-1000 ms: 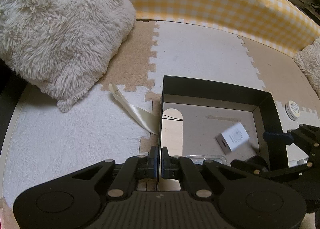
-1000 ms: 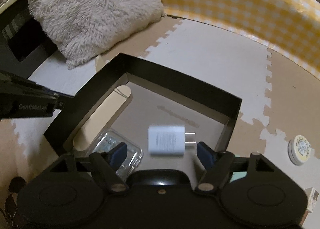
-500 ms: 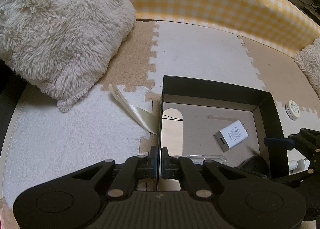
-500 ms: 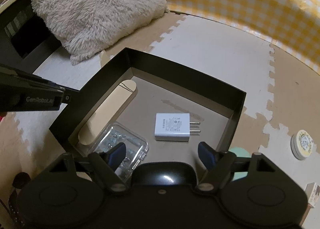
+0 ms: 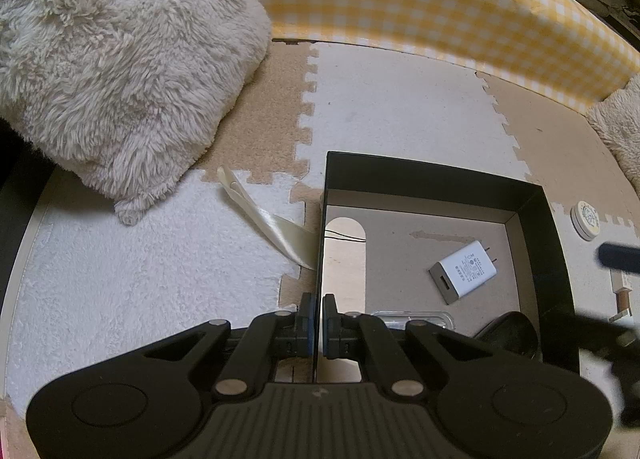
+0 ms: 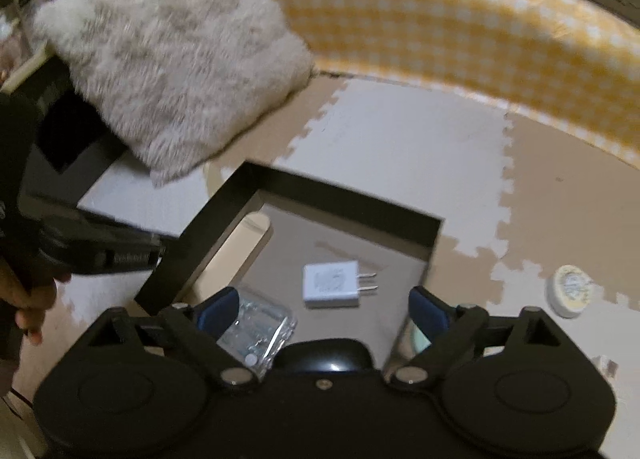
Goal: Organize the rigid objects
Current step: 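Move the right gripper to the small brown-capped bottle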
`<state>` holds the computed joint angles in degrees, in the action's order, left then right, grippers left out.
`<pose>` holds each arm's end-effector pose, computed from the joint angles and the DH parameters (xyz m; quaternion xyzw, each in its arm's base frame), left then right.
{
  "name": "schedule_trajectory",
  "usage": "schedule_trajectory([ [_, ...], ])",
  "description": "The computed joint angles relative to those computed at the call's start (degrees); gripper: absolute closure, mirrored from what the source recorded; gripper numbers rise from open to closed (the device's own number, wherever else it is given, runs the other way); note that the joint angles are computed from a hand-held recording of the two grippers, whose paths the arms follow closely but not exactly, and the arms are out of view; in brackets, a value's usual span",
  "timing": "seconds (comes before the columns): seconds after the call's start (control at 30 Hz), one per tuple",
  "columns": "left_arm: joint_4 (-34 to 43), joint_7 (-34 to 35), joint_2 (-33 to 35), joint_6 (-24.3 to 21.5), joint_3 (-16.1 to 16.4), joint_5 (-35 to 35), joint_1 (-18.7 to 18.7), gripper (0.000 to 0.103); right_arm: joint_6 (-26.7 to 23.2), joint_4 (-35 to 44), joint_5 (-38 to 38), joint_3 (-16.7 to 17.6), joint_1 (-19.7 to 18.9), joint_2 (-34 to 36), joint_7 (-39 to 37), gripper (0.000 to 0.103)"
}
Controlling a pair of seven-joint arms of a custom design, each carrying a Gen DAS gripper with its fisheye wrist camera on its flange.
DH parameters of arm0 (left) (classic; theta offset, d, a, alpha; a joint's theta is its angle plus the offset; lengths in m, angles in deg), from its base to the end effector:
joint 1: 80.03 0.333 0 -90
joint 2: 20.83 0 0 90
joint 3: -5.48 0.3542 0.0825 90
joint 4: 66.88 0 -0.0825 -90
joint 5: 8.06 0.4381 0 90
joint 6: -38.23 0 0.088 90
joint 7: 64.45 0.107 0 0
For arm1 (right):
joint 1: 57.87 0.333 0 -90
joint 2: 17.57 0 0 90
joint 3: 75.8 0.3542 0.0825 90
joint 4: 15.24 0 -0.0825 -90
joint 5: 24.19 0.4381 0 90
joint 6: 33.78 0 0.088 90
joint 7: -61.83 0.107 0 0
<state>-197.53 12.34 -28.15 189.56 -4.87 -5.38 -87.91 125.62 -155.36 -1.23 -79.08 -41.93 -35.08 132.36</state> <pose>0.5463 -0.1836 0.4686 -0.6410 0.7283 -0.1966 0.1413 0.5099 0.0952 0.4925 -0.7376 0.5862 -0.1413 0.3041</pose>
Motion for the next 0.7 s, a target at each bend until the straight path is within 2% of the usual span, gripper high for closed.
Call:
schedule_trajectory([
  [0.17, -0.09, -0.06, -0.07, 0.01, 0.0, 0.05, -0.05, 0.1, 2.67, -1.58, -3.24, 0.57, -3.53, -2.41, 5.05, 0.004],
  [0.27, -0.07, -0.06, -0.06, -0.01, 0.0, 0.05, -0.06, 0.1, 4.45, -2.34, -8.02, 1.89, -7.45, -2.94, 10.49, 0.002],
  [0.43, -0.1, 0.01, -0.09, 0.02, 0.03, 0.07, -0.04, 0.1, 7.63, -3.29, -21.58, 7.3, -17.83, -2.25, 24.35, 0.0],
  [0.53, -0.11, 0.0, -0.09, 0.02, 0.03, 0.09, -0.04, 0.1, 6.06, -2.58, -29.44, 9.65, -22.99, -1.18, 32.28, 0.0],
  [0.7, -0.09, 0.09, -0.07, 0.03, 0.06, 0.03, -0.02, 0.1, 0.48, -0.65, -36.15, 8.34, -24.79, 1.26, 40.25, 0.0],
])
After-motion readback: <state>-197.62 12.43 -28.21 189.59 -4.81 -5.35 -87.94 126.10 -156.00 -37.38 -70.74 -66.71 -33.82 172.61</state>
